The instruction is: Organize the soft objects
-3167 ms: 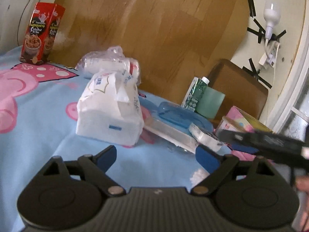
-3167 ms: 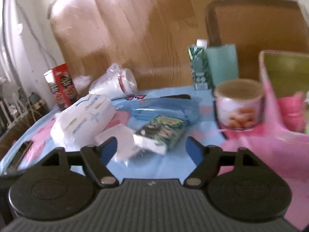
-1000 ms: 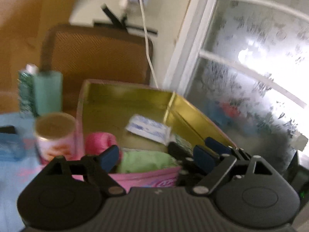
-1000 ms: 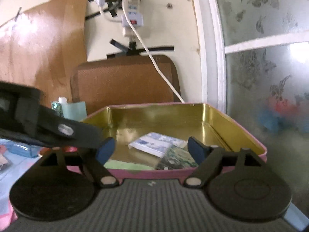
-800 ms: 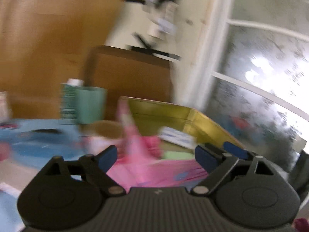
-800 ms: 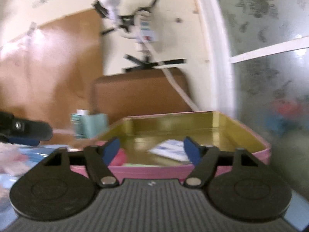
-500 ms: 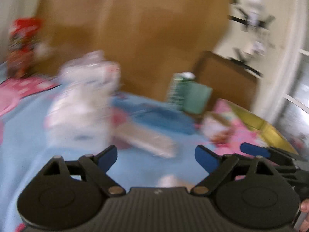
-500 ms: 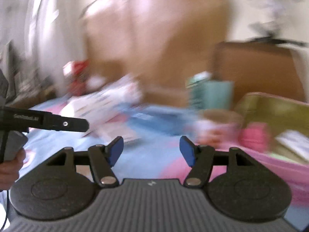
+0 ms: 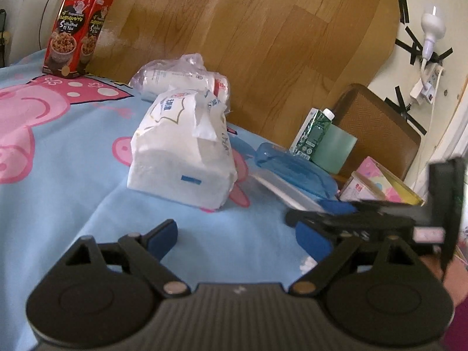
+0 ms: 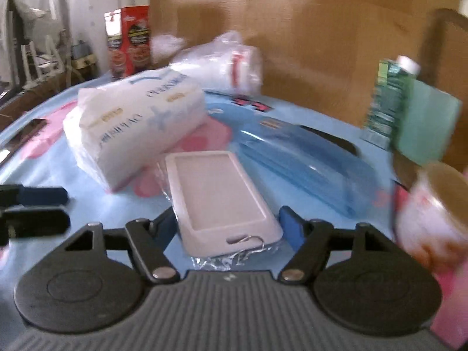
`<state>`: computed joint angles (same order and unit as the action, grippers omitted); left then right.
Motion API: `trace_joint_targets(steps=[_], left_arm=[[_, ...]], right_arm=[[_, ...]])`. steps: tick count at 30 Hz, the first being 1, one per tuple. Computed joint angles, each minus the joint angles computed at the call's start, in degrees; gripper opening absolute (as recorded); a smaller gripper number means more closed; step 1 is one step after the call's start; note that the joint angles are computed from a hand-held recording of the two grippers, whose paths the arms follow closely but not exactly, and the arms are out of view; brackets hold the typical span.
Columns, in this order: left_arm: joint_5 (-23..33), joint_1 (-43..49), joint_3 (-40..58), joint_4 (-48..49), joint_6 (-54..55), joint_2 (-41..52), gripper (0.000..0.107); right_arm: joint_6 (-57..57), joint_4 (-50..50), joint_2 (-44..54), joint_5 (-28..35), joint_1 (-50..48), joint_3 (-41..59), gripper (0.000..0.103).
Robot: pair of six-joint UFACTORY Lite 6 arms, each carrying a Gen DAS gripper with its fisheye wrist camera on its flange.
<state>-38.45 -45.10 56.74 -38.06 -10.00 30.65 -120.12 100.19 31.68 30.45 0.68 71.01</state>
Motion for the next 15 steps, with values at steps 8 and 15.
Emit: trace_joint_targets(steps=[8, 15], left_arm=[[-3.32, -1.81, -3.92, 2.17, -3.15, -2.91, 0.094], [6.91, -9.24, 11.09, 11.34, 2.57, 0.9, 0.094]], right_arm=[[-21.79, 14.39, -22.58, 8.95, -15.31, -34.9, 0.075], [-28.21, 2.0, -37.08, 20.95, -41.87, -55.91, 0.079]])
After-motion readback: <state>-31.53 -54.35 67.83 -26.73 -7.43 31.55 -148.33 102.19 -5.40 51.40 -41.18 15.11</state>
